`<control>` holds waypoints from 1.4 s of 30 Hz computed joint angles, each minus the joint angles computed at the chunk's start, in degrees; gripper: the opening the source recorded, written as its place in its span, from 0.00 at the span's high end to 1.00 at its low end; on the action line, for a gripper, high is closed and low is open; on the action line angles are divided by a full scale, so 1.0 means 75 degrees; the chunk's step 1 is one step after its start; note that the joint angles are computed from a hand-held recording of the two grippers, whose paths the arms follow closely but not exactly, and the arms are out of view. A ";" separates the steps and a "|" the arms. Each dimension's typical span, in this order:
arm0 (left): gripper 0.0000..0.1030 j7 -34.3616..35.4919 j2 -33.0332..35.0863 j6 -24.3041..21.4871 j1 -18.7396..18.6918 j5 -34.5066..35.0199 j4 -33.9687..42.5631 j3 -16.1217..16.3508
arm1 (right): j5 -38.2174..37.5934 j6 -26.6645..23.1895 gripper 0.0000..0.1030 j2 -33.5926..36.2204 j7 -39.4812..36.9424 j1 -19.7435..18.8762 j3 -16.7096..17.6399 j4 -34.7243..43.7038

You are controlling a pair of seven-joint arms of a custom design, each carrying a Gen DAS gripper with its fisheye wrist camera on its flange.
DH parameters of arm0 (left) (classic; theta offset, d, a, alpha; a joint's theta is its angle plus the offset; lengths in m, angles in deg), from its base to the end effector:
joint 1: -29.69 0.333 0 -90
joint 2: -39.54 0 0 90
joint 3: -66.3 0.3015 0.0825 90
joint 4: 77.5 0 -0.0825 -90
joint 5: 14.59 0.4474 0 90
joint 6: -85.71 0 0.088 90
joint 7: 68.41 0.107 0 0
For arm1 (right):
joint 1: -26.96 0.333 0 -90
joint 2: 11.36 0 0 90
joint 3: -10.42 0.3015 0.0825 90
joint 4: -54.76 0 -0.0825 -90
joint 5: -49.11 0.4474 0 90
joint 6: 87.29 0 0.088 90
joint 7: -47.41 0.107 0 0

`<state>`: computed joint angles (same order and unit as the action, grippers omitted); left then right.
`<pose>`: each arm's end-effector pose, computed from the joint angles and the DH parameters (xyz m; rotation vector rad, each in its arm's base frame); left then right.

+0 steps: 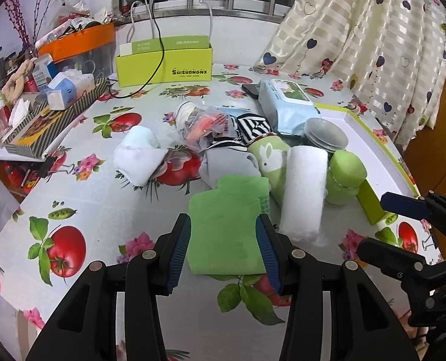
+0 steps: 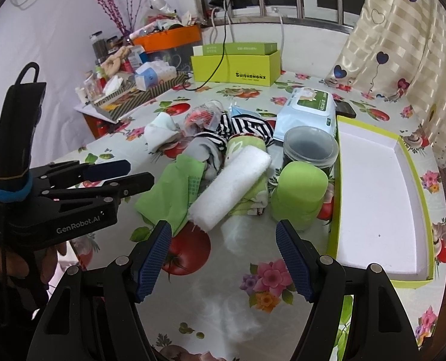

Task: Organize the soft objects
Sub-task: 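Move left tool to the green cloth while right tool approaches the white foam roll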

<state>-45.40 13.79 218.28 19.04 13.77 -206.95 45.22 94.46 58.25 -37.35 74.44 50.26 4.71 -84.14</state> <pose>0.4499 -0.2865 0.5503 -2.0590 1.4305 -0.6343 0.4961 0.1463 0.4945 -2.1781 0.8051 -0.2833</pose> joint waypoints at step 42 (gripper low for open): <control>0.55 0.0056 -0.0201 0.0658 0.0100 -0.0306 -0.0349 0.0148 | 0.0032 -0.0341 0.30 0.0339 0.0171 -0.0094 0.0196 0.0243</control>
